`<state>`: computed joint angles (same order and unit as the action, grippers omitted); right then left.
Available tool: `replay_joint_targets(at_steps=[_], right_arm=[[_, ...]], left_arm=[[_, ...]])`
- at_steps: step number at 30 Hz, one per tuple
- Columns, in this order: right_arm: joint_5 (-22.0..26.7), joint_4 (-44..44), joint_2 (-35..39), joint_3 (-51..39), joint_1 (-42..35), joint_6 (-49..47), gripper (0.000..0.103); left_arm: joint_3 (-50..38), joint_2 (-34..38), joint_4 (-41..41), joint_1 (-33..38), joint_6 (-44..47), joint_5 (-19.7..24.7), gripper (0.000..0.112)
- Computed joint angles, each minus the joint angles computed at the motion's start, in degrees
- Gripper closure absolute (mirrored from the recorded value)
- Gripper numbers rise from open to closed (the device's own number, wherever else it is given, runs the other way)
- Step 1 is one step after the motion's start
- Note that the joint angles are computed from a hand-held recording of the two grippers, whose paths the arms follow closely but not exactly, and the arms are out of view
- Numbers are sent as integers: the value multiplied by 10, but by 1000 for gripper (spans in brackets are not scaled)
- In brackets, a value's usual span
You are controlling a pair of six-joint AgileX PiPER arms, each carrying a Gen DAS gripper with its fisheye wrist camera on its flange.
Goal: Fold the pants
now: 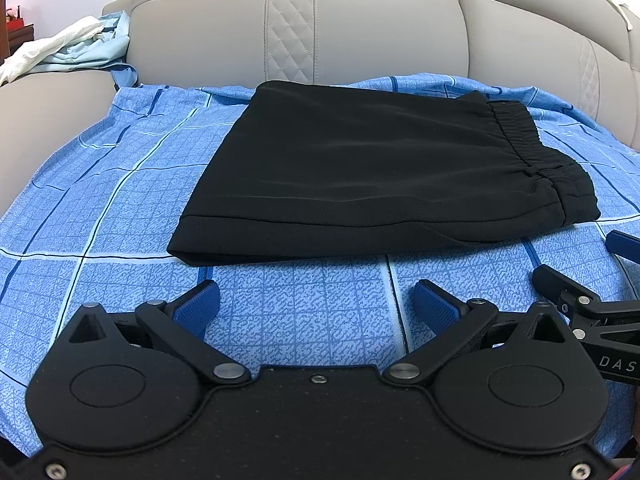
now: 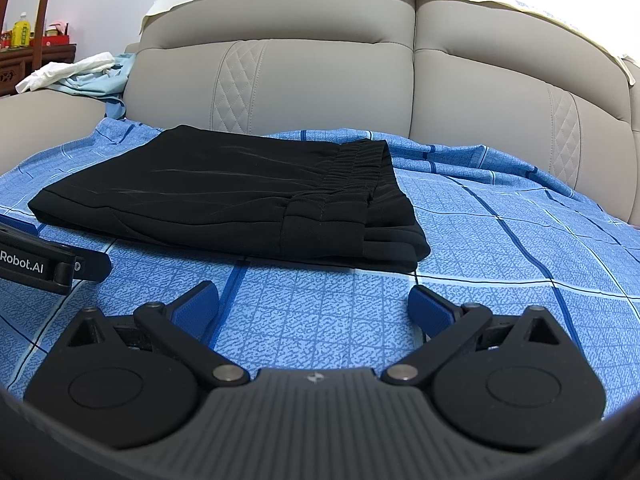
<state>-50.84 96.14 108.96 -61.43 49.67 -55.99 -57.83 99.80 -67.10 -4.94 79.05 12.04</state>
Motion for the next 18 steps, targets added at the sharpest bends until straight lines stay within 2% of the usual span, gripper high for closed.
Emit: replay_joint_targets(at_steps=[18], right_arm=[[0, 0, 0, 0, 0, 0, 0]], left_arm=[[2, -1, -10, 0, 11, 0, 9]])
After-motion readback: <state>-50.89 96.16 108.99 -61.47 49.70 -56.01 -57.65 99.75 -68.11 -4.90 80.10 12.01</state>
